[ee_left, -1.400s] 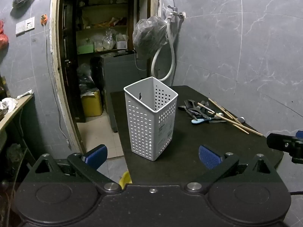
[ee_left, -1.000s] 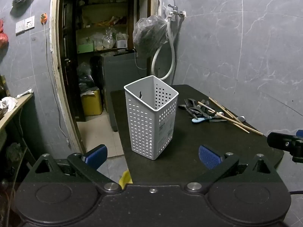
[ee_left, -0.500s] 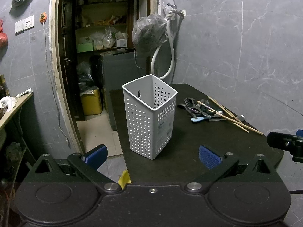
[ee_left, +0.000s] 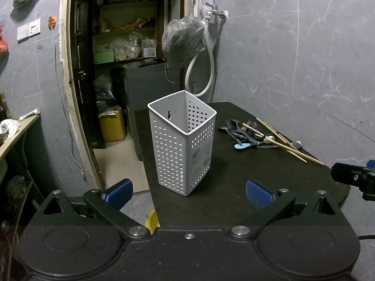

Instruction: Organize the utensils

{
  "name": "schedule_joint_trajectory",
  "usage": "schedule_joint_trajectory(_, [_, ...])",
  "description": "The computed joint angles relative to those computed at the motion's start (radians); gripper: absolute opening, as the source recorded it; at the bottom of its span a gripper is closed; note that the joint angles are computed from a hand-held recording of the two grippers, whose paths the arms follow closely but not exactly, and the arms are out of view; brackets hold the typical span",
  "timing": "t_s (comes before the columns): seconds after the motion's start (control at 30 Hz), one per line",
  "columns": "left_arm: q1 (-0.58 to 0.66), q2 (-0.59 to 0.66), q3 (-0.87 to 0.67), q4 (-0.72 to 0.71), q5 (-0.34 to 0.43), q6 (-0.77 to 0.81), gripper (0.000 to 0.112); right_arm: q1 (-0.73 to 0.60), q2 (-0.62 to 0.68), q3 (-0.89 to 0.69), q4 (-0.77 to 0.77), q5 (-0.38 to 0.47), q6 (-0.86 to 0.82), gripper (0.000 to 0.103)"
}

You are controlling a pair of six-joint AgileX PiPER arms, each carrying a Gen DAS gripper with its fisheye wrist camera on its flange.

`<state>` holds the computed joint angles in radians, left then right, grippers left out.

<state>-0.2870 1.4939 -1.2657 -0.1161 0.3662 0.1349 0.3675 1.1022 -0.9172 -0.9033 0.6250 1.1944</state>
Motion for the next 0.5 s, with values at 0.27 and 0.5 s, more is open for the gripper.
schedule_joint_trajectory(0.27, [-0.023,0.003,0.017,0.047,-0.018,-0.051,0.102,0.002,-0.002,0.002,-0.003,0.003,0.005,0.103])
schedule_joint_trajectory(0.5, [-0.024,0.023,0.005,0.040,-0.021,-0.046,0.102,0.005,-0.001,0.005,-0.009,0.004,0.013,0.103])
